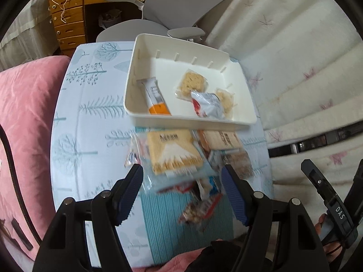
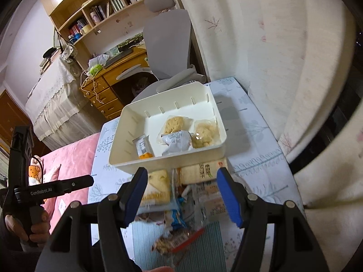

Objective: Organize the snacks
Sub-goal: 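Move both tools back toward the nut bag with the red strip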

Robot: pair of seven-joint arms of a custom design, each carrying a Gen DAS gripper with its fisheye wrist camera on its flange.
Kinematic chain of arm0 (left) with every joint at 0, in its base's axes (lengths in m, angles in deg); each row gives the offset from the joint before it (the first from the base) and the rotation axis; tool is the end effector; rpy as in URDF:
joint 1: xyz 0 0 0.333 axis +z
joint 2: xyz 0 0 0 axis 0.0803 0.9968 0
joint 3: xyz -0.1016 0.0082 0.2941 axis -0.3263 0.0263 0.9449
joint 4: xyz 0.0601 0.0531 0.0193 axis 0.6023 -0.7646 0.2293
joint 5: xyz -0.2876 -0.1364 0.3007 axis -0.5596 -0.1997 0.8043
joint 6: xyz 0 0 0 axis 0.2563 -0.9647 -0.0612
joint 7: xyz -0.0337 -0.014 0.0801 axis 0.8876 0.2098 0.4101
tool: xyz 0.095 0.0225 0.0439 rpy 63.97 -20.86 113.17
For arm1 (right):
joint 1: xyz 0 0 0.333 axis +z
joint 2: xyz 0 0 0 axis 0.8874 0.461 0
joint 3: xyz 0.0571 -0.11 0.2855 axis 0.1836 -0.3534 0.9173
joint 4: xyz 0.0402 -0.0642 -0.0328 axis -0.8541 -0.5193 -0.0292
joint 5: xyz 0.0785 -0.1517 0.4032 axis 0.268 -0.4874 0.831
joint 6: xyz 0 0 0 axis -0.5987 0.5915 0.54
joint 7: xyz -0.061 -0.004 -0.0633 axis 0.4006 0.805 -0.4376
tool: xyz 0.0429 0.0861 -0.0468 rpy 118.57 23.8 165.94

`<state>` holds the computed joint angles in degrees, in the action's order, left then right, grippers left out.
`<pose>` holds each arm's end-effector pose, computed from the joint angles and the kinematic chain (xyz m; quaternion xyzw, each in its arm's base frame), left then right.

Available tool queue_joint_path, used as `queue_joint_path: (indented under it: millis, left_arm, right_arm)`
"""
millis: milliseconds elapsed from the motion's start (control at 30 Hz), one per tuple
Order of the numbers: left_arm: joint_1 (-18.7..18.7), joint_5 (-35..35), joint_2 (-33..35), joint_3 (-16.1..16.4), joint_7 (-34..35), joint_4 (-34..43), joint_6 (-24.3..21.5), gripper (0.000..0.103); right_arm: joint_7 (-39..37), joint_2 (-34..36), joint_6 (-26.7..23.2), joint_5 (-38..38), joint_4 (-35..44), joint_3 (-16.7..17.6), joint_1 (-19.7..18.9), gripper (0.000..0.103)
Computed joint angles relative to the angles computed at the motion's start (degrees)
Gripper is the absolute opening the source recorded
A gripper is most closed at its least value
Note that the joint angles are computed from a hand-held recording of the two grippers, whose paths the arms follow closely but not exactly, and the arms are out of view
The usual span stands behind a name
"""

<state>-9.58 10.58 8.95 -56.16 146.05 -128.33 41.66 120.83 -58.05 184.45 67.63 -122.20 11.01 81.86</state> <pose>0.5173 -0.2772 0.6103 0.6557 -0.7199 0.2239 0.0411 0.3762 0.2814 0.6153 -0.5588 0.7552 -0.1619 0.3018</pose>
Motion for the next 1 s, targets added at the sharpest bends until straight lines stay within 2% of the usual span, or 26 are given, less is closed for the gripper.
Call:
queue_joint_path:
  millis: [533, 600, 633, 833, 1000]
  left_arm:
    - [-3.03, 3.73, -13.71, -1.19, -3.58, -12.79, -4.01, 0.070]
    - [-2.97, 4.93, -14.95, -1.53, -4.63, -14.14, -4.43, 0.072]
    - [-2.89, 5.55, -15.41, -1.69, -5.36, -14.61, -4.76, 0.077]
    - [-2.99, 8.48, -18.02, -2.01, -6.87, -18.04, -4.31, 0.082]
    - [-4.11, 10.31, -19.30, -1.87, -2.56, -21.21, -1.06, 0.082]
  right_arm:
    - [4.36, -14.99, 2.87, 2.25, -13.51, 4.24, 5.10, 0.064]
    - [4.93, -16.14, 3.06, 2.17, -14.82, 5.01, 5.82, 0.064]
    - [5.09, -16.73, 3.37, 2.21, -15.72, 5.25, 6.38, 0.064]
    - [6.76, -16.93, 5.12, 2.78, -18.03, 6.28, 8.62, 0.064]
    - [7.34, -14.79, 5.04, 2.34, -18.15, 7.43, 10.11, 0.064]
